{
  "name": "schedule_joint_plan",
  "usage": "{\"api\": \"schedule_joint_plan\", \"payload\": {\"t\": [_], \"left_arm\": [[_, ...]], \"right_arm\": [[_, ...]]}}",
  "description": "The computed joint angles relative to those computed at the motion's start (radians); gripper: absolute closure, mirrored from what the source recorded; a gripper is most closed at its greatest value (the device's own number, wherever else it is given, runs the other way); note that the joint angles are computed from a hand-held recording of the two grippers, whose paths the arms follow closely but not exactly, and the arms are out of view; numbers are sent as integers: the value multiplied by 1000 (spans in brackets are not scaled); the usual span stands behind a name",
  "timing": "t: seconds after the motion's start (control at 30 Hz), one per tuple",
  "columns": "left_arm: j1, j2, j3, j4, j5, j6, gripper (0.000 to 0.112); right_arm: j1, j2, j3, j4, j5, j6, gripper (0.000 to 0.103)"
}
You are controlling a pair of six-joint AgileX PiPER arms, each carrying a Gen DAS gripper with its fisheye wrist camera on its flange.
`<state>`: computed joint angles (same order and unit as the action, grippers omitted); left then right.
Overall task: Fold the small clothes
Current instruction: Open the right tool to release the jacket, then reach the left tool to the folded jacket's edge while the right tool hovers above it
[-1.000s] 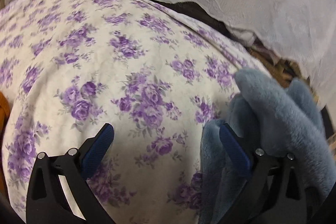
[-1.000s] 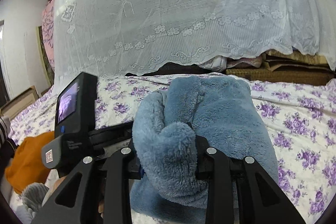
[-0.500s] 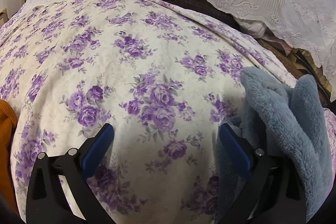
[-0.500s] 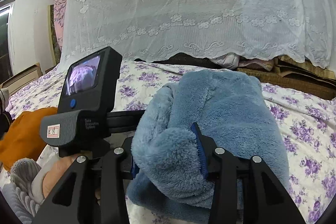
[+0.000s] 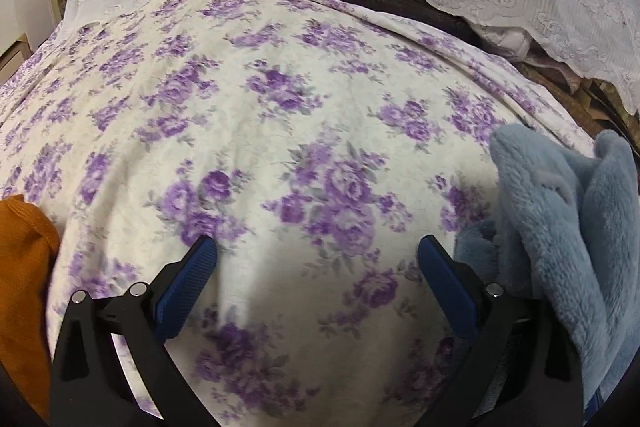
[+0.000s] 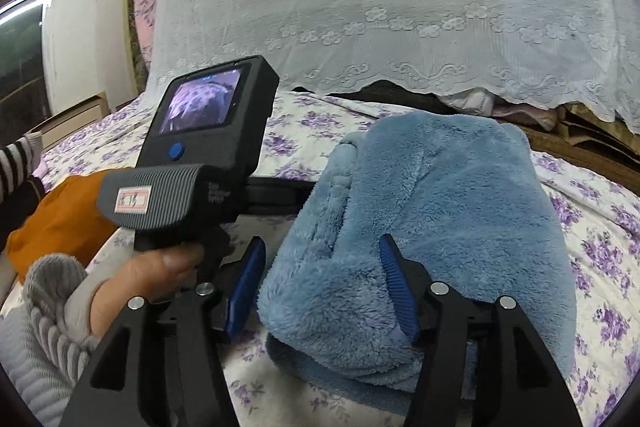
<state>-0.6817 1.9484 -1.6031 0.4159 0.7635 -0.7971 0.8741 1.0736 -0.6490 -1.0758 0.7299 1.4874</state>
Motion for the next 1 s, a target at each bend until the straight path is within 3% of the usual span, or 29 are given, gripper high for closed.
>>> {"api": "schedule_joint_plan", "payload": {"t": [0.17,0.3,0.4,0.5,0.57,0.63,0.77,0.87,1.0], "left_arm": [[7,-49,28,84,12,-77,14],[29,-146,89,76,-53,-91,14],[28,-208,110,-15,-106,1,14],[-11,-215,88,-76,-112,101,14],[-55,-203,68,-64,-100,117,14],[-89,-187,53,-72,-99,136,14],[-120,-168,52,-111,-105,162,14],[-153,-134,36,-63,-85,144,14],[-190,-89,37,84,-38,46,13]], "right_arm": [[-19,-66,16,64,-56,-83,42],[-33,-119,16,136,-86,-168,42],[-34,-178,13,227,-84,-289,42],[-28,-256,15,301,-35,-397,53],[6,-295,9,289,50,-413,73],[45,-328,6,254,143,-388,80],[8,-385,14,226,219,-342,82],[-136,-392,25,298,157,-388,82],[-142,-349,60,294,131,-373,81]]}}
